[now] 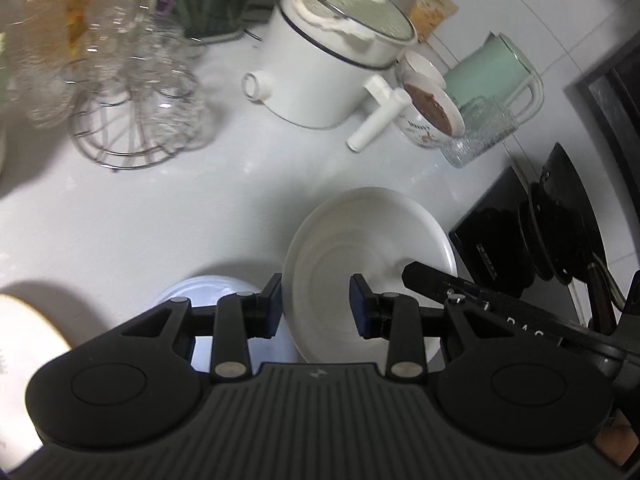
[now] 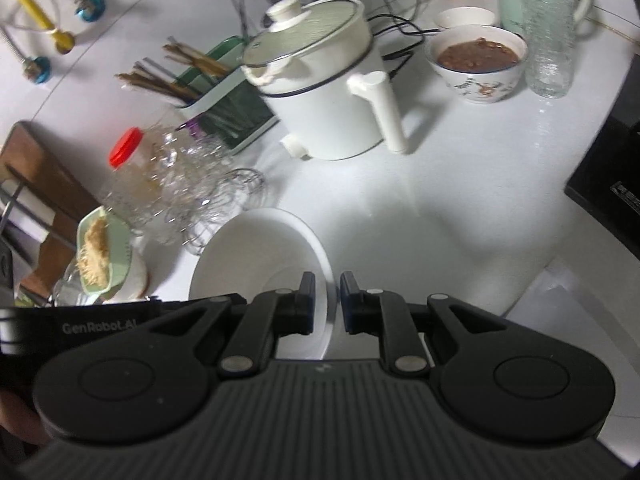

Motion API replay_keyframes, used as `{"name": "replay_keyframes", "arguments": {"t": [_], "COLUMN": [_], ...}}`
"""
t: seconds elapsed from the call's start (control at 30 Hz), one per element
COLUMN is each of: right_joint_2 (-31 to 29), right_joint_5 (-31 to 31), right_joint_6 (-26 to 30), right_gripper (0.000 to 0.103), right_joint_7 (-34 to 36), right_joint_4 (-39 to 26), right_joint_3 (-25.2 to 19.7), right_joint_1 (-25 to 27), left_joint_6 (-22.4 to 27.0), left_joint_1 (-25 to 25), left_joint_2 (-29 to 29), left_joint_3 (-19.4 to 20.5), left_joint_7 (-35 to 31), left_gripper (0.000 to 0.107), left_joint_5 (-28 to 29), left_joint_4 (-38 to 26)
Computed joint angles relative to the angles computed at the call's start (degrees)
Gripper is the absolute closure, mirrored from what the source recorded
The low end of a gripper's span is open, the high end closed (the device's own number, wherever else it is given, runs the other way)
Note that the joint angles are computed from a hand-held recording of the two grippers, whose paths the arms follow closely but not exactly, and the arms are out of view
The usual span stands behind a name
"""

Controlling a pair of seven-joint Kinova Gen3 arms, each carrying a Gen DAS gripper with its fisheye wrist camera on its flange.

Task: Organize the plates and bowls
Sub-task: 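Carry the white ceramic bowl with both tools toward the plate stack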

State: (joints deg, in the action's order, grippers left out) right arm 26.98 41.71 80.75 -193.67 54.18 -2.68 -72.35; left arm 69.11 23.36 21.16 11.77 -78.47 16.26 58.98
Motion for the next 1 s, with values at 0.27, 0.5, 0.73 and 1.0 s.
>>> {"name": "replay_keyframes", "arguments": {"t": [0.27, 0.5, 0.73, 1.0], "right_joint_2": [3.0, 7.9, 12.3, 16.1], "right_joint_5": [-0.7, -2.5, -7.9, -10.0], "right_joint_6": [-1.5, -0.4, 1.0, 4.2], "right_gripper": [0.086, 0.086, 0.086, 0.086], "right_joint_7": [7.4, 18.3, 24.6, 28.9], "right_joint_4": [-5.8, -14.5, -20.6, -24.2], "right_joint_3": [1.1, 2.9, 5.3, 7.7], "right_joint_1": [-0.2, -0.7, -0.8, -1.9], "left_joint_6": [-6.7, -10.3, -11.6, -10.5], "left_joint_1": [-2.7, -4.2, -4.9, -3.7], "left_joint_2": [-6.6, -11.0, -12.4, -11.2], "left_joint_3": [-1.1, -2.0, -1.9, -1.3], "left_joint_7": [2.4, 6.1, 8.5, 8.5], "left_gripper": [0.069, 0.068, 0.068, 0.068], "left_joint_5": [1.2, -0.1, -1.4, -4.2], "left_joint_4": [9.9, 16.1, 20.8, 21.7]}}
